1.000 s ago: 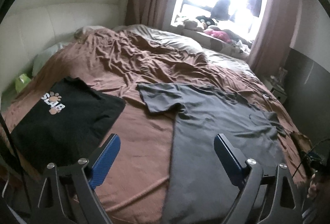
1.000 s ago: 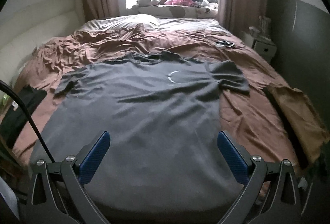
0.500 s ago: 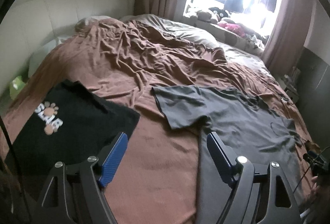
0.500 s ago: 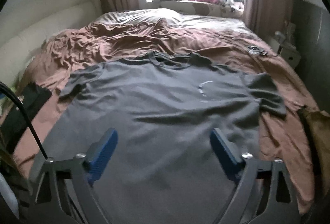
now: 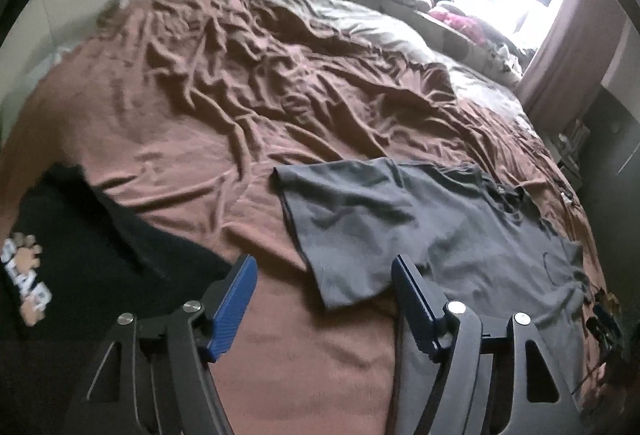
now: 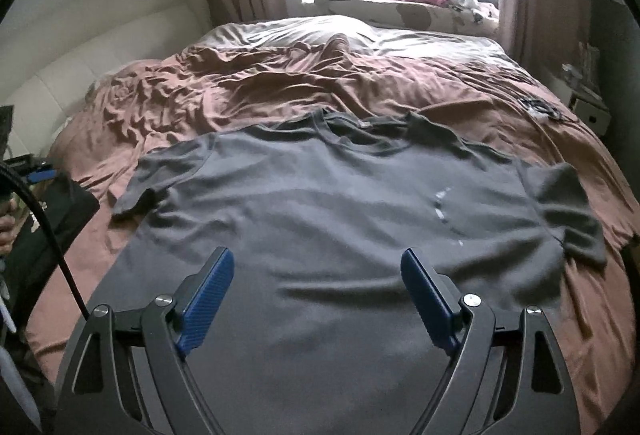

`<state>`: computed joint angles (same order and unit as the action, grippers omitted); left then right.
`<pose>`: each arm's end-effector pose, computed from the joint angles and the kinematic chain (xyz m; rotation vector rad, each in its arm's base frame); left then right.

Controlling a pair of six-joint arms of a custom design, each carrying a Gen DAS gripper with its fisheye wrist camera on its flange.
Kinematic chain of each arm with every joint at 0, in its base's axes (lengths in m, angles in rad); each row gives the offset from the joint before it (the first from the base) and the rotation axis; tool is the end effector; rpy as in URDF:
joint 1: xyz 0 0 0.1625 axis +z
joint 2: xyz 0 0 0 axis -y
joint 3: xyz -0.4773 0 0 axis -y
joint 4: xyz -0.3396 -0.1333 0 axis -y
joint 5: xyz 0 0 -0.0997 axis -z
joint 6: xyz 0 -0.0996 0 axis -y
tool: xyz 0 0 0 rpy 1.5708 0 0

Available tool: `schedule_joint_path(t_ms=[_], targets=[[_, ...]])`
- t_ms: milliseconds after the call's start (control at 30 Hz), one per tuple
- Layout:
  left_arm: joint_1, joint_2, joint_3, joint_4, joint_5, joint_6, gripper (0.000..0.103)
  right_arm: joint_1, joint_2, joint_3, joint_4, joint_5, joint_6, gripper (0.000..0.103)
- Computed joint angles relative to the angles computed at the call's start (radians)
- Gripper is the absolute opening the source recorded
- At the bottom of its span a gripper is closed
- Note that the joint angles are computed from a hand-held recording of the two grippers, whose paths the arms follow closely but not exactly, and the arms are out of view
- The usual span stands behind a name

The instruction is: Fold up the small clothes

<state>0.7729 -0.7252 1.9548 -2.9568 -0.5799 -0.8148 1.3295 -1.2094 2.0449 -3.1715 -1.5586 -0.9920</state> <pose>-0.2624 -0.5585 0.1207 -0.1195 2.3526 -1.0456 0.0022 -0.5540 0.3543 0.9508 -2.3958 0.8554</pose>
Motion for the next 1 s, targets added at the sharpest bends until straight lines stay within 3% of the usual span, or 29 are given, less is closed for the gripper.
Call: schedule_joint_path(t_ms=[167, 400, 500, 700, 833, 900, 933, 1000], targets=[[0.083, 0.044, -0.081, -0.024, -0.067, 0.042, 0.065, 0.027, 0.054, -0.049, 0.055, -0.003, -0.01, 0.081], [0.172, 0.086, -0.176, 0.048, -0.139, 0.039, 0.055, 0.056, 0.125, -0.102, 0.061, -0.006, -0.026, 0.081], [0.205, 0.104, -0.195, 0.013, -0.189, 0.05, 0.05, 0.067, 0.15, -0.135, 0.109, -0.01, 0.005, 0.072], [0.242, 0.134, -0.241, 0.047, -0.199, 0.019, 0.05, 0.098, 0.219, -0.199, 0.119, -0.078, 0.045, 0.061], [0.258, 0.153, -0.253, 0.02, -0.193, 0.02, 0.047, 0.107, 0.229, -0.211, 0.135, -0.076, 0.093, 0.06], [0.259, 0.159, -0.266, 0.019, -0.193, 0.034, 0.03, 0.104, 0.23, -0.21, 0.139, -0.068, 0.111, 0.06], [0.261, 0.161, -0.272, 0.017, -0.206, 0.047, 0.007, 0.103, 0.232, -0.212, 0.147, -0.062, 0.12, 0.06], [0.256, 0.164, -0.263, -0.061, -0.238, 0.1, 0.005, 0.1, 0.232, -0.215, 0.162, -0.057, 0.12, 0.06]])
